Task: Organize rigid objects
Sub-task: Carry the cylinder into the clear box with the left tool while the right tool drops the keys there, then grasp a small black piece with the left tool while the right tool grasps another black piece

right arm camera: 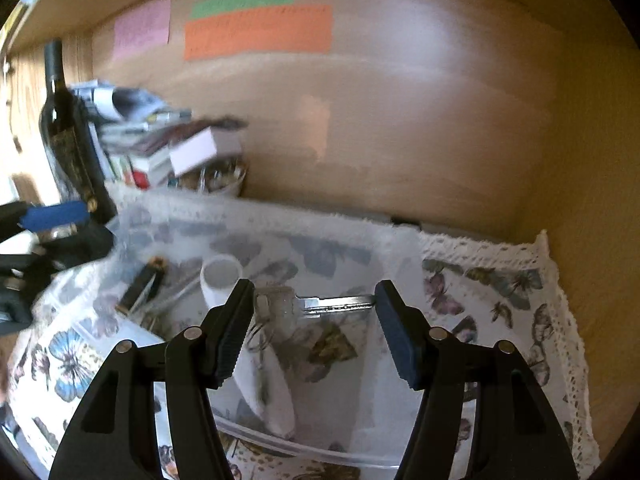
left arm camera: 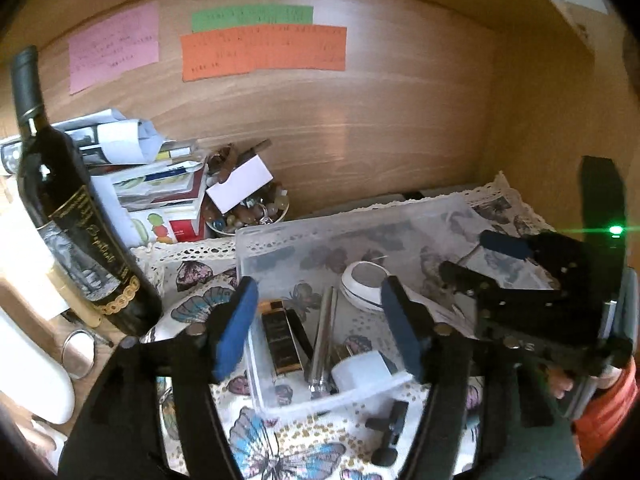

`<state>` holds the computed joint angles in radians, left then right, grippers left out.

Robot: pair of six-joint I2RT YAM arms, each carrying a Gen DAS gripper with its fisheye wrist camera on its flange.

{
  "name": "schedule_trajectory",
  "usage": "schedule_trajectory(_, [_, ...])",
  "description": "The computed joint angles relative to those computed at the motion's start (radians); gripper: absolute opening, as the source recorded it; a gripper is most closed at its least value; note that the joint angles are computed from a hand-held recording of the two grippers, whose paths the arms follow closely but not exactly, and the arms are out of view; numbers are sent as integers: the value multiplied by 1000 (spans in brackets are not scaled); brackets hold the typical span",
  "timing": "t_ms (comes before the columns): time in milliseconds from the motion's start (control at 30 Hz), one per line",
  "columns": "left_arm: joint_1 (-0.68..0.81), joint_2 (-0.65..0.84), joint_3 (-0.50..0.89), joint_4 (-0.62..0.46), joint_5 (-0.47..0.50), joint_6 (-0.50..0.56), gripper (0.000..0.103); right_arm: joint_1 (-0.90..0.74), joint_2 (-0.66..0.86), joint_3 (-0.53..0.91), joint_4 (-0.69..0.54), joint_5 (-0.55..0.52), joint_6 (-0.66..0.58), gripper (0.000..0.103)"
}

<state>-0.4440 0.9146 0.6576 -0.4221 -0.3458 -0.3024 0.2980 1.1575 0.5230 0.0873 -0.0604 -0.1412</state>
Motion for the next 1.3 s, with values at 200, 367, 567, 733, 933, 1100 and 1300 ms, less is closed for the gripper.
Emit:
schedule_trajectory(200, [-94,-126,-26,-84,-90,-26,79,-4,-118,-44,-37,-27,-10,60])
schedule_trajectory(367, [-165,-217,-47,-166,-129,-69,80,-21,-325,-107,-128,-84,-25,60])
schedule_trajectory(567, [-247,-296,-89,-254,-138,-137,83,-36,-500,-202,-228,-115,-66,61])
schedule_trajectory(733, [-363,-300,-128,-305,-184,-238,82,-72,-521,-266,-277,-167,-93,61])
schedule_trajectory(933, [-346,-184,-172,-231,-79,-241,65,-23,-490,-347,-244,-136,-97,61])
schedule_trajectory(1100, [-288,-67,-174,-138,18,-194,60,18,-399,-361,-174,-115,-71,52])
schedule_trajectory(1300, [-209,67,-146,-56,113,-155,49,81,-375,-368,-158,-72,-80,32])
